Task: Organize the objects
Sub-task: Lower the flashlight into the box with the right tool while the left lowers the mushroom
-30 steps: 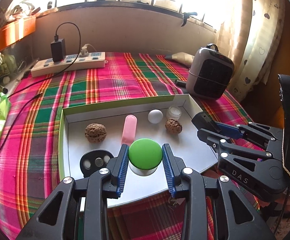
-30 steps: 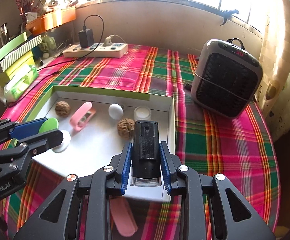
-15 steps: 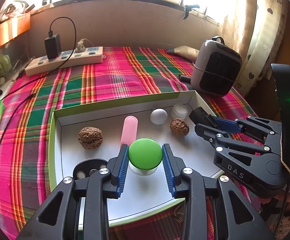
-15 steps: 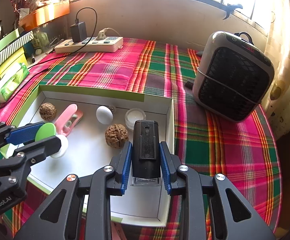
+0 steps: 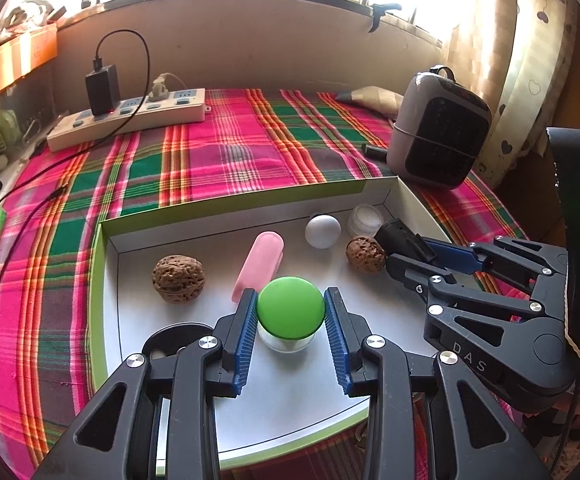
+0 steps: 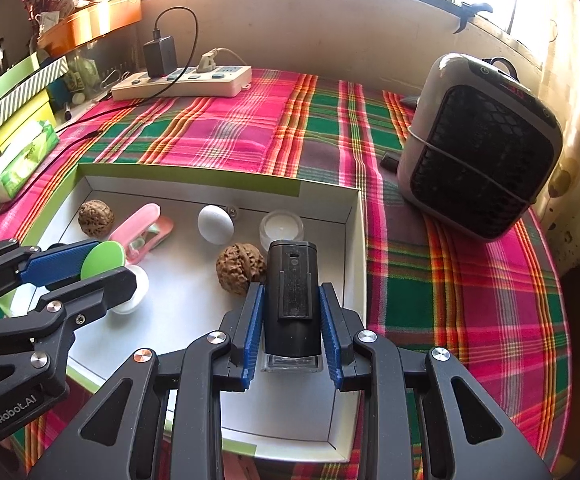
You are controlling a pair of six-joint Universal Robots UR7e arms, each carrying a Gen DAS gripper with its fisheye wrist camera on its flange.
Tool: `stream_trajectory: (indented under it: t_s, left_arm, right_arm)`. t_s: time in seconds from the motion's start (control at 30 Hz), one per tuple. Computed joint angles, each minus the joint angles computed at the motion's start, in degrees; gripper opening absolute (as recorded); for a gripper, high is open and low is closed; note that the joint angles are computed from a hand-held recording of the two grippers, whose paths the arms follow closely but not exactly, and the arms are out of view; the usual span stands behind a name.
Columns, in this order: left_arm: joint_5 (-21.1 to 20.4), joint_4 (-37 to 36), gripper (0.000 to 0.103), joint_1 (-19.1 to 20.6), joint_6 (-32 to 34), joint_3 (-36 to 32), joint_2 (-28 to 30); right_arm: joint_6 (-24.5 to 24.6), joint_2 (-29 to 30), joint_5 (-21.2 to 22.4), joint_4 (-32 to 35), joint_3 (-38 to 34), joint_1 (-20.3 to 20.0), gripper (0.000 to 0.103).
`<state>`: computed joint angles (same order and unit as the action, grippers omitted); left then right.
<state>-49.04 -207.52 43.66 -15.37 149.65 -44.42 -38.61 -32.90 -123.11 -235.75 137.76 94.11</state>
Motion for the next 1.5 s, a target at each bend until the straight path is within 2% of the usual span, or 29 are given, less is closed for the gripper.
stream_trajectory:
  t_s: [1.5]
  left_arm:
    - [0.3,1.5,0.032,0.1,0.4,-1.0,0.8]
  right_arm:
    - [0.7,0.7,0.6,-0.4,-0.7,0.1,0.029]
